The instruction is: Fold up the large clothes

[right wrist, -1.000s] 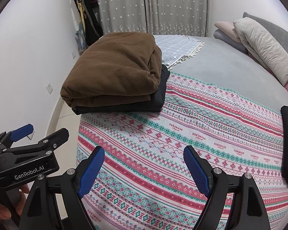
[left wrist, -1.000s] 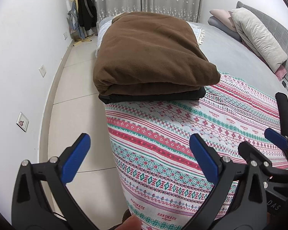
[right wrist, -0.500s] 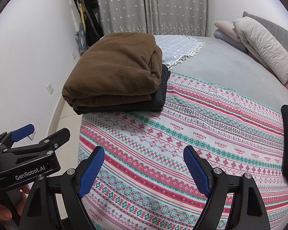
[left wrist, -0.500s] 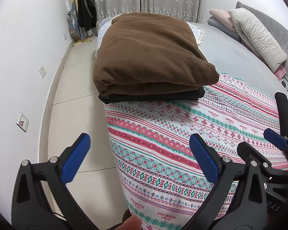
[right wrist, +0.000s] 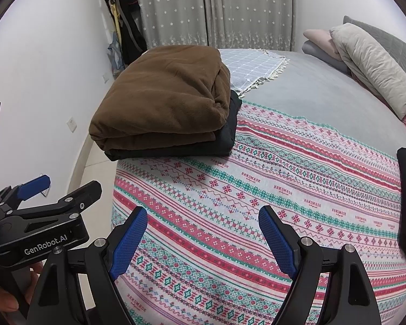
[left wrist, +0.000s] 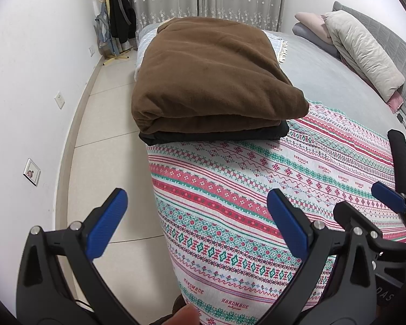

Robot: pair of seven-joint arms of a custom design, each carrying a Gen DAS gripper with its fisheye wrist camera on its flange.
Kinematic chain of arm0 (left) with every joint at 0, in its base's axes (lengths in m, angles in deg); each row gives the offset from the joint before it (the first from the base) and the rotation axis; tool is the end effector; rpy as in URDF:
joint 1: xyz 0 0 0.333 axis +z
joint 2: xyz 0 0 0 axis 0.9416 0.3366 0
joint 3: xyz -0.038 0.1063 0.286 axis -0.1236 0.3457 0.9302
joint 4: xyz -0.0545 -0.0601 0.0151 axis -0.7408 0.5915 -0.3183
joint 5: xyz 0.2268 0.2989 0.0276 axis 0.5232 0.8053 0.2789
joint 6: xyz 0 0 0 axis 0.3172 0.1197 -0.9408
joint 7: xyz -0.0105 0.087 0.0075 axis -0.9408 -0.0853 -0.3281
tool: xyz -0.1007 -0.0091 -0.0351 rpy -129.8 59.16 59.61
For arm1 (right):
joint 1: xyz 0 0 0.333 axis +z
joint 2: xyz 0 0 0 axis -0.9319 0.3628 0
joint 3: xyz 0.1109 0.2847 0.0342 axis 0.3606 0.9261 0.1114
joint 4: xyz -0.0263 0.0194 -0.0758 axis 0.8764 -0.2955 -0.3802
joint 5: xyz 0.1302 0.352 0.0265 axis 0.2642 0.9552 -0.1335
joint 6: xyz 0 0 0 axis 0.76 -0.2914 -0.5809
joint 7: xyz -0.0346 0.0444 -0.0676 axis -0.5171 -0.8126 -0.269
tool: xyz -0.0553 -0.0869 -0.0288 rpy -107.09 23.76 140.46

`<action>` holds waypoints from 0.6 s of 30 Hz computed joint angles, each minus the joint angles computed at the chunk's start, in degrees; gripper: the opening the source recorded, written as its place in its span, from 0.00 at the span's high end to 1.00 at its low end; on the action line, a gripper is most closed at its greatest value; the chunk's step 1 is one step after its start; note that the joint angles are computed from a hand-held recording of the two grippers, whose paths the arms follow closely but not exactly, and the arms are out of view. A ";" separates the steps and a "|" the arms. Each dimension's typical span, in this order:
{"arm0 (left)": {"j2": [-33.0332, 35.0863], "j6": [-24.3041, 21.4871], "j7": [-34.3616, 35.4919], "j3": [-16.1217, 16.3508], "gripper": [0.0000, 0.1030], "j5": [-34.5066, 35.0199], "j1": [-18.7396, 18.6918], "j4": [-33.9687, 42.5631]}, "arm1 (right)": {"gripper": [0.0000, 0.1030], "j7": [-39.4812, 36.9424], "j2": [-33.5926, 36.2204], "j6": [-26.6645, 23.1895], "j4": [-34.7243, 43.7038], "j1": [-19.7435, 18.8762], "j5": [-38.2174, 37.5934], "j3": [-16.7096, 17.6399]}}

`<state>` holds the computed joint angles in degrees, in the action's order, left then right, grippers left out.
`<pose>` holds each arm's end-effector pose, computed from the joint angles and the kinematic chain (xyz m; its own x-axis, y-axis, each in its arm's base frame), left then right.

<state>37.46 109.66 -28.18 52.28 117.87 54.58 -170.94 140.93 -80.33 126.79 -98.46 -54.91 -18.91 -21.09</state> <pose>0.5784 -0.2730 0.4184 -0.0871 -0.9960 0.0206 -0.7798 0.0553 -0.6236 0.5781 0.1605 0.5135 -0.0021 -0.9870 -0.1609 -0.7901 0.1002 -0.6047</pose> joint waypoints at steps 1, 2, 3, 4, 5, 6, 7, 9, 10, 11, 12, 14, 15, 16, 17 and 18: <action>-0.05 -0.01 -0.04 0.03 0.01 0.02 0.00 -0.06 | 0.17 0.03 0.00 -0.01 0.00 0.03 -0.03 0.01; -0.14 0.06 -0.11 0.04 0.01 0.04 0.01 -0.18 | 0.17 -0.04 0.00 -0.01 0.00 0.00 0.00 -0.01; -0.22 0.13 -0.11 0.03 0.01 0.01 0.04 -0.31 | 0.17 0.09 -0.02 -0.04 0.01 0.05 -0.21 0.00; -0.24 0.13 -0.09 0.03 0.01 -0.01 0.08 -0.34 | 0.17 0.19 -0.02 0.02 -0.02 0.05 -0.30 -0.02; -0.27 0.08 -0.18 0.06 0.01 0.08 0.04 -0.34 | 0.17 0.38 -0.07 0.01 -0.08 0.08 -0.47 -0.02; -0.31 0.02 -0.30 0.11 0.01 0.23 -0.01 -0.37 | 0.17 0.45 -0.12 0.03 -0.16 0.09 -0.52 -0.01; -0.40 -0.11 -0.47 0.16 0.01 0.43 -0.08 -0.43 | 0.17 0.45 -0.15 0.08 -0.20 0.09 -0.53 0.01; -0.59 -0.12 -0.71 0.22 0.01 0.66 -0.02 -0.61 | 0.17 0.44 -0.15 0.14 -0.21 0.08 -0.61 0.02; -0.71 0.02 -0.68 0.15 0.01 0.52 0.12 -0.79 | 0.17 0.40 -0.17 0.21 -0.26 0.08 -0.61 0.03; -0.79 0.10 -0.70 0.09 0.01 0.40 0.22 -0.92 | 0.17 0.44 -0.22 0.25 -0.35 0.09 -0.66 0.04; -0.89 0.12 -0.93 0.14 0.01 0.47 0.23 -1.04 | 0.17 0.51 -0.22 0.29 -0.37 0.10 -0.70 0.06; -0.86 -0.02 -0.96 0.09 0.01 0.39 0.33 -0.96 | 0.17 0.28 -0.19 0.20 -0.34 0.11 -0.51 0.11; -0.84 -0.09 -0.83 0.02 0.01 0.21 0.43 -0.92 | 0.17 0.17 -0.15 0.13 -0.24 0.13 -0.44 0.14; -0.85 -0.14 -0.83 0.00 0.01 0.13 0.46 -0.92 | 0.17 0.19 -0.16 0.15 -0.25 0.18 -0.46 0.17; -0.89 -0.16 -0.91 0.03 0.01 0.16 0.47 -0.94 | 0.17 0.20 -0.19 0.18 -0.28 0.23 -0.51 0.20; -0.93 -0.20 -0.99 0.04 0.01 0.21 0.46 -0.97 | 0.17 0.18 -0.20 0.20 -0.27 0.27 -0.53 0.23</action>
